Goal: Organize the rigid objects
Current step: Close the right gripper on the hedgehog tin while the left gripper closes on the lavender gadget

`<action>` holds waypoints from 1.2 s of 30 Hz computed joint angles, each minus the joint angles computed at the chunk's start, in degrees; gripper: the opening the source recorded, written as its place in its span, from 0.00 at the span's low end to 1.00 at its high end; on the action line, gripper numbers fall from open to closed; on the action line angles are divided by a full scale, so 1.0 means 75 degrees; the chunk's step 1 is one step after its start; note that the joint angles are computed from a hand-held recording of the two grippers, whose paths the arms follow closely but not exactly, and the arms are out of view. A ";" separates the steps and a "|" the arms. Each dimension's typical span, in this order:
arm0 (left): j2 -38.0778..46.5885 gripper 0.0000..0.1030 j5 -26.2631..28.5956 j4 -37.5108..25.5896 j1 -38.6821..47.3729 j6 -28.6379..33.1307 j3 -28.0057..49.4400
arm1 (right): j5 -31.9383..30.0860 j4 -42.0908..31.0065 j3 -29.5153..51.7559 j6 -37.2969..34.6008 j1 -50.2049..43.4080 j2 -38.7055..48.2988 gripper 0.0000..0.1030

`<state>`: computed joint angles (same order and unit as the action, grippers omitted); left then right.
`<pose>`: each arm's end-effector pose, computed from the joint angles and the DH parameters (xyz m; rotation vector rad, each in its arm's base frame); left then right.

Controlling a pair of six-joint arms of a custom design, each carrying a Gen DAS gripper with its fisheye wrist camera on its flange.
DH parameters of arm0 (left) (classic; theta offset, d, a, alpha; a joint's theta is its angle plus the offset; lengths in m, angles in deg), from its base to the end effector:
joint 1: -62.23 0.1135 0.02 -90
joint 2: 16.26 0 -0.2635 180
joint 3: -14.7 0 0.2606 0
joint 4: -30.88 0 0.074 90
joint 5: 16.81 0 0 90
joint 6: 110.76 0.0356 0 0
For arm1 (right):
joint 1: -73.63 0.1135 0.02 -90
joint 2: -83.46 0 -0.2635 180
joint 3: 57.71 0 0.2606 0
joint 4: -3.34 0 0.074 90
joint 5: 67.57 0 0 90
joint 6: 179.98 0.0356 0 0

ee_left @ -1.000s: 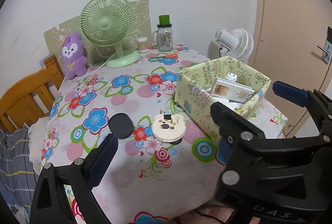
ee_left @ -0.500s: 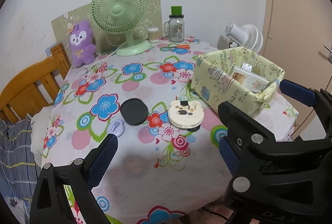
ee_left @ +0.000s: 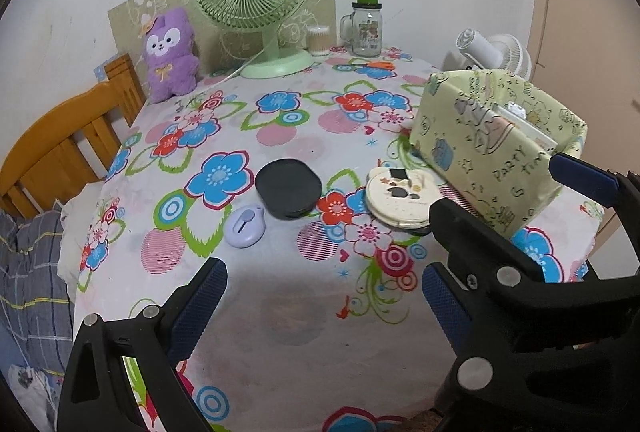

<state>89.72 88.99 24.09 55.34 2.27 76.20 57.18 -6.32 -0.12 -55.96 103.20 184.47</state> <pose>0.3425 -0.0512 0.0998 0.7413 2.3154 -0.2138 0.2898 0.1411 0.1105 0.3270 2.2726 -0.2057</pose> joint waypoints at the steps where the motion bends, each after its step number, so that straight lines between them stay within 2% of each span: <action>1: 0.0095 0.96 0.0020 -0.0009 0.0036 0.0023 0.0058 | -0.0011 -0.0035 0.0089 0.0020 -0.0008 0.0110 1.00; 19: 0.1443 0.96 -0.0298 -0.0019 0.0205 0.0170 0.1165 | -0.0166 -0.0109 0.1303 0.0074 -0.0259 0.1641 1.00; 36: 0.2627 0.95 -0.0406 -0.0666 0.0305 -0.0050 0.2632 | -0.0495 -0.0428 0.2352 0.0360 -0.0726 0.2721 1.00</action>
